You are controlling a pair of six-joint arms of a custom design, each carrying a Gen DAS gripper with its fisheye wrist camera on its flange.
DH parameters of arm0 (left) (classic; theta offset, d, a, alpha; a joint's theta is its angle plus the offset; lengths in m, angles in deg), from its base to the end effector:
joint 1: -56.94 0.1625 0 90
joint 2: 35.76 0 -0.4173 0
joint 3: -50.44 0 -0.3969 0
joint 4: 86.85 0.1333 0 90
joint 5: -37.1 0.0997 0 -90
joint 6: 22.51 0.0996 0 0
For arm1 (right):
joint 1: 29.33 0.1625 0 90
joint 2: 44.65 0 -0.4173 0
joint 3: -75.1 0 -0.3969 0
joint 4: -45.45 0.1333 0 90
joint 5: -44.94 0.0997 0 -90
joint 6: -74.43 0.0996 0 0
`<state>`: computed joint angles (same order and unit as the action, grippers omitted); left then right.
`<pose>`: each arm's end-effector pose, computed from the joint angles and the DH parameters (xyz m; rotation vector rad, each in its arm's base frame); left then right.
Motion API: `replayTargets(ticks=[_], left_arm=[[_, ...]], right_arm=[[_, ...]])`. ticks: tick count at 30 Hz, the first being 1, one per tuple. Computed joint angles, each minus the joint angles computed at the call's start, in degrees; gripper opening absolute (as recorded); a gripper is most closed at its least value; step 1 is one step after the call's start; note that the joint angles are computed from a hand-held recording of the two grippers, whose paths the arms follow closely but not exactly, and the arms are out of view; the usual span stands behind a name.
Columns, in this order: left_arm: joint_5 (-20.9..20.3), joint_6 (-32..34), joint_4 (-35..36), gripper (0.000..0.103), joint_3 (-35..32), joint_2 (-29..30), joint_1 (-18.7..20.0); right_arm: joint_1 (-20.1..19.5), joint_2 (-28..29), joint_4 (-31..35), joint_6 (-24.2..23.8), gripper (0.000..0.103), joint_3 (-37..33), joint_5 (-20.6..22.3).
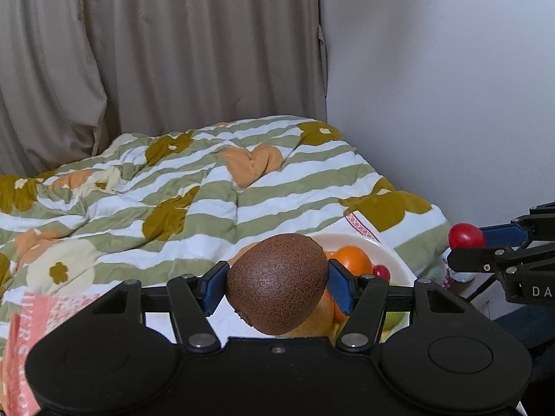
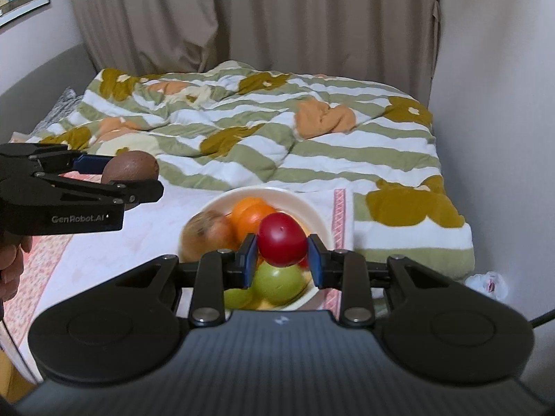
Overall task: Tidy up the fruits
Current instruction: 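Carry the kiwi and cherry tomato in both tools toward the bowl, then release the kiwi into the bowl with the left tool while the right tool releases the tomato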
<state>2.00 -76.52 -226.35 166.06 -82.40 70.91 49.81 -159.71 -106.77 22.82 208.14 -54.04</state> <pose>-0.4370 -0.3301 0.0082 0.6377 2.2087 -0.9122 0.0514 -0.3569 0.4171 0.7975 -2.3770 0.7689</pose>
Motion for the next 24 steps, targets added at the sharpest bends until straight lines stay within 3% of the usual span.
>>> replayTargets(ticks=[6, 13, 24], left_arm=[[-2.6, 7.9, -7.8, 0.065, -3.2, 3.6, 6.0], [-7.9, 12.5, -12.5, 0.065, -6.2, 6.3, 12.7], [-13.3, 14.4, -15.4, 0.065, -8.3, 8.3, 17.5]], right_arm=[[-0.3, 8.0, -3.4, 2.4, 0.046, -4.0, -1.9], [-0.8, 14.6, -6.0, 4.2, 0.046, -6.5, -3.9], [-1.5, 19.4, -6.9, 6.2, 0.046, -8.5, -5.6]])
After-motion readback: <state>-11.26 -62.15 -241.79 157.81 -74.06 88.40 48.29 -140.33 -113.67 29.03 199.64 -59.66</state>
